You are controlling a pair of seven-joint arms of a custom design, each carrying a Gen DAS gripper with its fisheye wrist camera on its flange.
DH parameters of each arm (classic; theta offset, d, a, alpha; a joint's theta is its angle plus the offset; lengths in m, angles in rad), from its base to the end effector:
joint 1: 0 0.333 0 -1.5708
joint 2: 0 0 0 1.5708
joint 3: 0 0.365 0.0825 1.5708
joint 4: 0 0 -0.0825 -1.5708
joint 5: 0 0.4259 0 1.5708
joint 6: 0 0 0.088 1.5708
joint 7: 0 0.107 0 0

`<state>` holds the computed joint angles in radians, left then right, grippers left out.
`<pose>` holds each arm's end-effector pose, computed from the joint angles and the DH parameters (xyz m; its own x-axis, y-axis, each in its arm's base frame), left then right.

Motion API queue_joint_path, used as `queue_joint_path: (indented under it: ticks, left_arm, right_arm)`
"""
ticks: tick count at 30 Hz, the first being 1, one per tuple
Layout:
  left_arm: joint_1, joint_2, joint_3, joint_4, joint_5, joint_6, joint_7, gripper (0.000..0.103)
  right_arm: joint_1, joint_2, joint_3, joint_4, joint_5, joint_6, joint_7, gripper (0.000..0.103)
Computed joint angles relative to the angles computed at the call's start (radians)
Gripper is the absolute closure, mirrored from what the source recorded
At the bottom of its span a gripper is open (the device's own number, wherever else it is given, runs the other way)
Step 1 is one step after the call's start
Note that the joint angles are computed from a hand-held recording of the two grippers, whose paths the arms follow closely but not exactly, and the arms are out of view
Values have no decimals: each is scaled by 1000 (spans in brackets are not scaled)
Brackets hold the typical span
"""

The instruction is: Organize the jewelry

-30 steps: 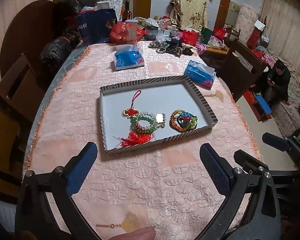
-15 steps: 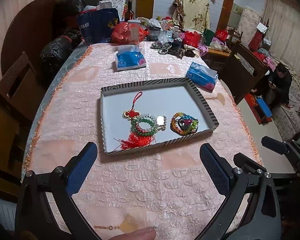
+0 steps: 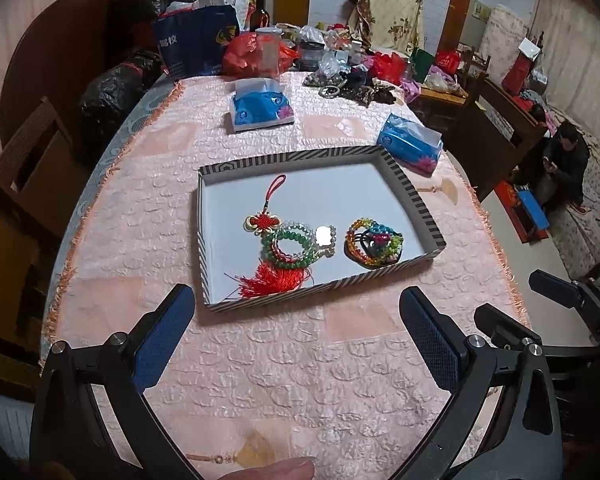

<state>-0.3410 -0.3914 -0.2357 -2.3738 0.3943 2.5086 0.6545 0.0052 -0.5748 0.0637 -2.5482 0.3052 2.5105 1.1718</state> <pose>0.4051 -0.2803 0.5523 0.0533 -0.9967 0.0610 -0.8031 -0.0791 -0.5906 0.4244 0.0299 0.5455 0.2764 -0.9604 -0.0358 -0.8133 -0.2139 -0.5411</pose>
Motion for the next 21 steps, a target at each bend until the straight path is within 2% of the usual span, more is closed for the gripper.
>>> queue_joint_path:
  ticks: [21]
  left_arm:
    - [14, 79, 16, 31, -45, 16, 61, 1]
  right_arm:
    - [-9, 77, 7, 39, -46, -8, 50, 21]
